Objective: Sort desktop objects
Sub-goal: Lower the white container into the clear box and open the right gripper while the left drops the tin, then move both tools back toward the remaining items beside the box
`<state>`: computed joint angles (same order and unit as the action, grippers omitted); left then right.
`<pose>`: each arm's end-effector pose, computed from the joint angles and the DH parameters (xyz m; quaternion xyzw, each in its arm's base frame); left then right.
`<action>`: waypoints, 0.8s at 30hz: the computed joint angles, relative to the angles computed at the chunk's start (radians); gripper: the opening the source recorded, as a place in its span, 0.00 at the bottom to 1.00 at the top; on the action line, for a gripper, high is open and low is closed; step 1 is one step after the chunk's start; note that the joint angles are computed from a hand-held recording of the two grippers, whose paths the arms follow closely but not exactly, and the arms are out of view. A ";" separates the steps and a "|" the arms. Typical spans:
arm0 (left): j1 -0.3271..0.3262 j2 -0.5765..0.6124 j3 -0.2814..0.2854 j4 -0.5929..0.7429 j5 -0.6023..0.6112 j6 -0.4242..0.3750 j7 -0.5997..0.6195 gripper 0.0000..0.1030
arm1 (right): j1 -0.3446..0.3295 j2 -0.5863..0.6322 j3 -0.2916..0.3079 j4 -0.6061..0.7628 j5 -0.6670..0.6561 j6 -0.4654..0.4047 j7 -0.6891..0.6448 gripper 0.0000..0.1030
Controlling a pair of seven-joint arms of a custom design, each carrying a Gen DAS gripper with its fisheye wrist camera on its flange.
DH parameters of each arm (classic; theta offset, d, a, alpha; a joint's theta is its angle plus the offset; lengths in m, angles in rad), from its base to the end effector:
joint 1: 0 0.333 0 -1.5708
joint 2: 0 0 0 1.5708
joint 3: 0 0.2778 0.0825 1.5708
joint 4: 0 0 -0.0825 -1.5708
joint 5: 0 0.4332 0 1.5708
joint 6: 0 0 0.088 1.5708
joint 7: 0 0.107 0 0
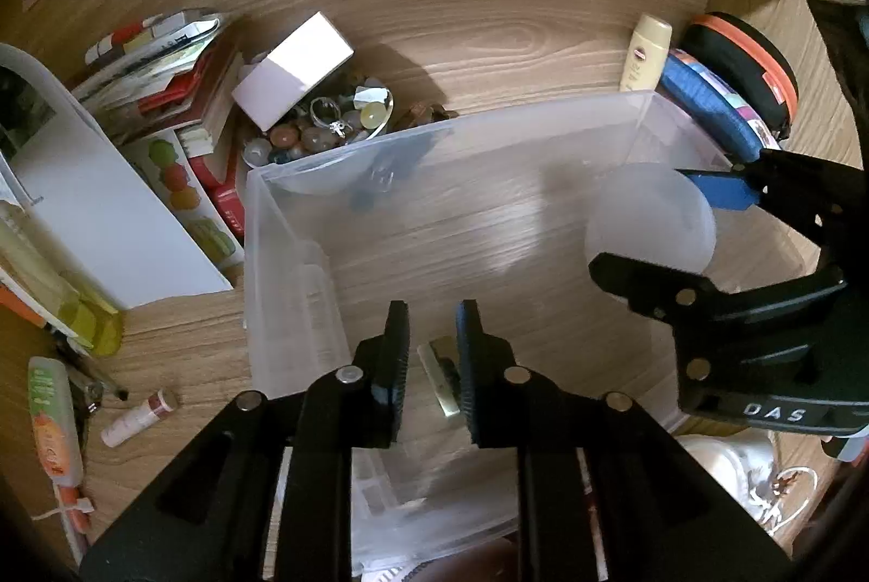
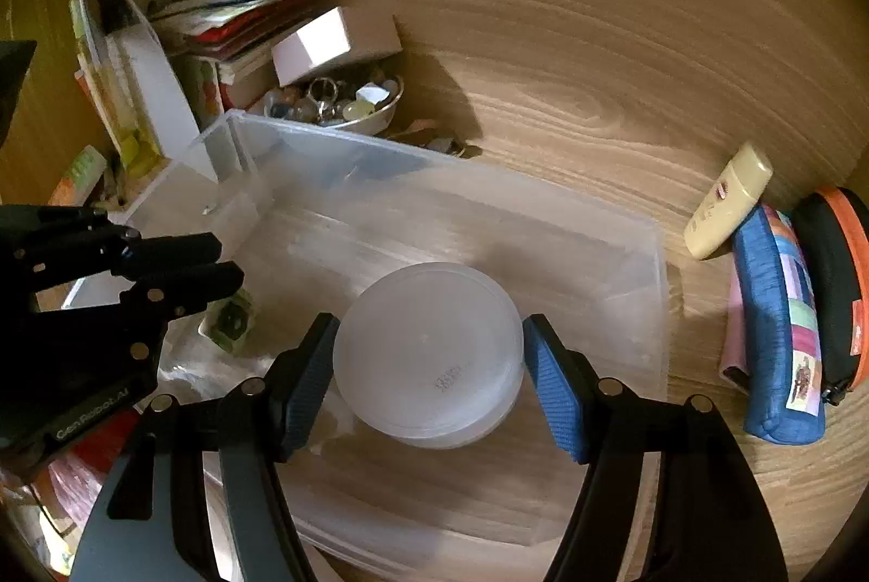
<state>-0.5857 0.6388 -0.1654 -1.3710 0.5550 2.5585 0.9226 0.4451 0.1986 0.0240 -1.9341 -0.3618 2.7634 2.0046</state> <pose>0.5901 -0.5236 0.3558 -0.5157 0.7961 -0.2542 0.1889 0.5991 0.3198 0.3913 -0.7685 0.5508 -0.2067 0.2515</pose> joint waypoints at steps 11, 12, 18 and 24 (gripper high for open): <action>0.009 -0.023 0.000 -0.036 0.002 0.033 -0.030 0.44 | 0.020 -0.017 -0.012 -0.006 -0.095 -0.006 0.050 0.64; 0.010 -0.033 0.000 -0.049 0.003 0.042 -0.037 0.46 | 0.020 -0.023 -0.011 -0.010 -0.107 -0.007 0.056 0.64; 0.013 -0.114 0.010 -0.145 0.038 0.116 -0.091 0.54 | 0.002 -0.091 0.003 -0.083 -0.161 0.029 0.117 0.66; 0.016 -0.243 0.023 -0.298 0.138 0.184 -0.190 0.64 | -0.044 -0.206 0.043 -0.196 -0.206 0.085 0.175 0.70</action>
<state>-0.5702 0.3956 -0.1420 -1.6691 0.6925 2.7425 0.7326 0.4015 -0.0075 0.0668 -2.1306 -0.5682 2.8481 2.1797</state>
